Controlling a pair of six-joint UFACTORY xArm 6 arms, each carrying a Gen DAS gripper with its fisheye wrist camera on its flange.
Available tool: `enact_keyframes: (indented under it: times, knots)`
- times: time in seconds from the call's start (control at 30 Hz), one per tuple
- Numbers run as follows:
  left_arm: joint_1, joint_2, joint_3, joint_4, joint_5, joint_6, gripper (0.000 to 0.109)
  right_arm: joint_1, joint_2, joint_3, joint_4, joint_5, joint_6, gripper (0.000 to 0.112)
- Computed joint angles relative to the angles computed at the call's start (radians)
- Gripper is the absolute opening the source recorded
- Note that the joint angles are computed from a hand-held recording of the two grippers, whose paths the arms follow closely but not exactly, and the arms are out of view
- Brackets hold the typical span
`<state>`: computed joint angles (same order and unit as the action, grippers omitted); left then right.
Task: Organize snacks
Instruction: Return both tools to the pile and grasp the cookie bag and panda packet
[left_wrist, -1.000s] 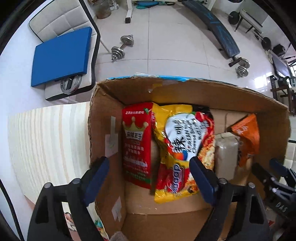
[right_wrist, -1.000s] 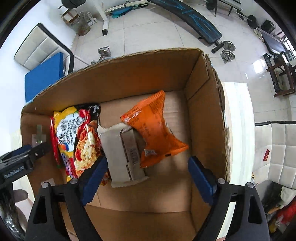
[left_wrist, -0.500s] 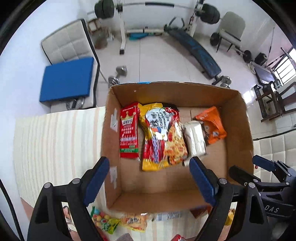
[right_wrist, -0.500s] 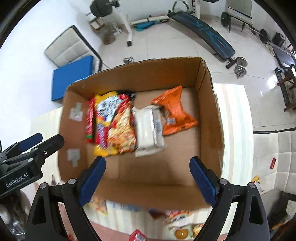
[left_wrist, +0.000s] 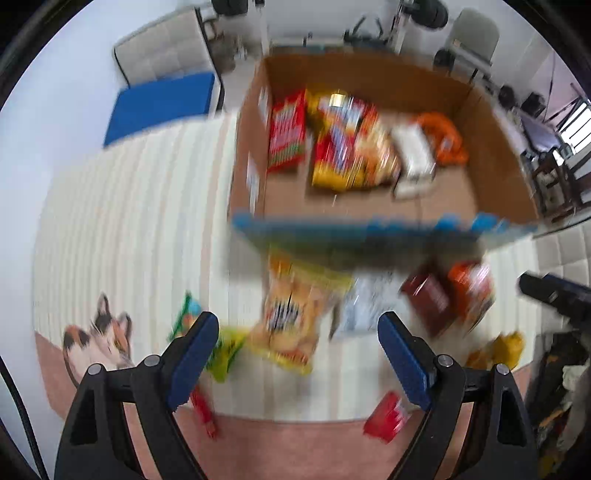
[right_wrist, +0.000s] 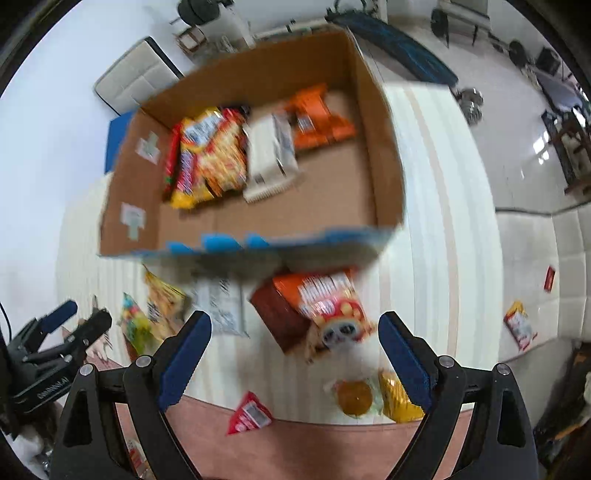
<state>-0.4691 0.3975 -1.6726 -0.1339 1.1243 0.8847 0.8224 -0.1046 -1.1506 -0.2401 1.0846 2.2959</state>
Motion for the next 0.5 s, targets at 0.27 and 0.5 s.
enact_keyframes:
  times: [0.27,0.5]
  knots:
    - [0.001,0.116,-0.013,0.087,-0.023,-0.041,0.088,-0.019,-0.025,0.221,-0.021,-0.278,0.056,0.094]
    - [-0.012,0.204,-0.071,0.113,0.017,-0.041,0.088,-0.031,-0.007,0.324,-0.056,-0.436,0.139,0.094]
